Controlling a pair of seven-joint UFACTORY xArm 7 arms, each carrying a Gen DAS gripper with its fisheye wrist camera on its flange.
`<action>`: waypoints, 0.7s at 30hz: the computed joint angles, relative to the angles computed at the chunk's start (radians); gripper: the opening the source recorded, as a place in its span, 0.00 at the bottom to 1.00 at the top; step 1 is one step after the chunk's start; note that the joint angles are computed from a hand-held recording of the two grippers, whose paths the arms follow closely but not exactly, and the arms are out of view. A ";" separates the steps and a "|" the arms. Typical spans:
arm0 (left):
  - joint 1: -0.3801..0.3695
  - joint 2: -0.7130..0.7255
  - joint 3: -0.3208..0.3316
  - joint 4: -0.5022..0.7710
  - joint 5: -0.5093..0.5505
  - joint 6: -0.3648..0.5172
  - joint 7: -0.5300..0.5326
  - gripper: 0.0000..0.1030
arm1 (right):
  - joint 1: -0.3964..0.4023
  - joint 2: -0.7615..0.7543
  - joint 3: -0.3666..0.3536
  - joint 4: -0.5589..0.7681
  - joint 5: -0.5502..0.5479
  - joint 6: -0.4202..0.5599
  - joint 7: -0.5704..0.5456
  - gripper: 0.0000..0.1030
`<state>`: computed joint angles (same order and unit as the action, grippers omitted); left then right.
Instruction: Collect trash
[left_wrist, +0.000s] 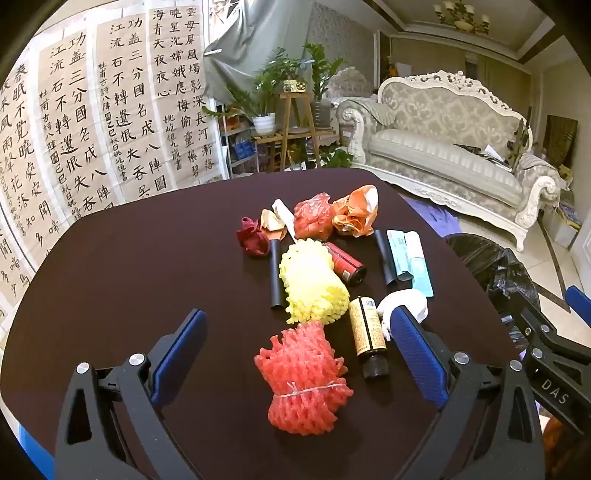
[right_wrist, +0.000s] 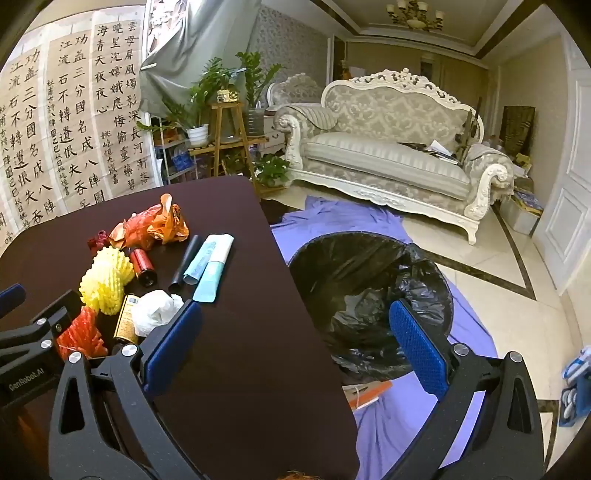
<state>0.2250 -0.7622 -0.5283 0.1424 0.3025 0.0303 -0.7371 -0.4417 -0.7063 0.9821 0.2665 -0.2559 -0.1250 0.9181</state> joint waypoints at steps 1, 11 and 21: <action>-0.001 0.000 0.001 0.000 0.000 -0.001 0.001 0.93 | 0.028 -0.005 -0.038 -0.020 0.002 -0.003 -0.017 0.96; -0.016 -0.017 -0.015 0.004 0.007 0.021 -0.034 0.93 | 0.009 0.005 -0.017 -0.020 0.011 -0.014 -0.019 0.96; -0.009 0.008 -0.036 0.015 0.019 0.016 -0.066 0.93 | 0.006 0.007 -0.012 -0.021 0.016 -0.016 -0.022 0.96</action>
<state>0.2163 -0.7544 -0.5640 0.1574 0.3214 0.0460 -0.8034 -0.4358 -0.6988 0.9699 0.2459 -0.2403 -0.1415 0.8964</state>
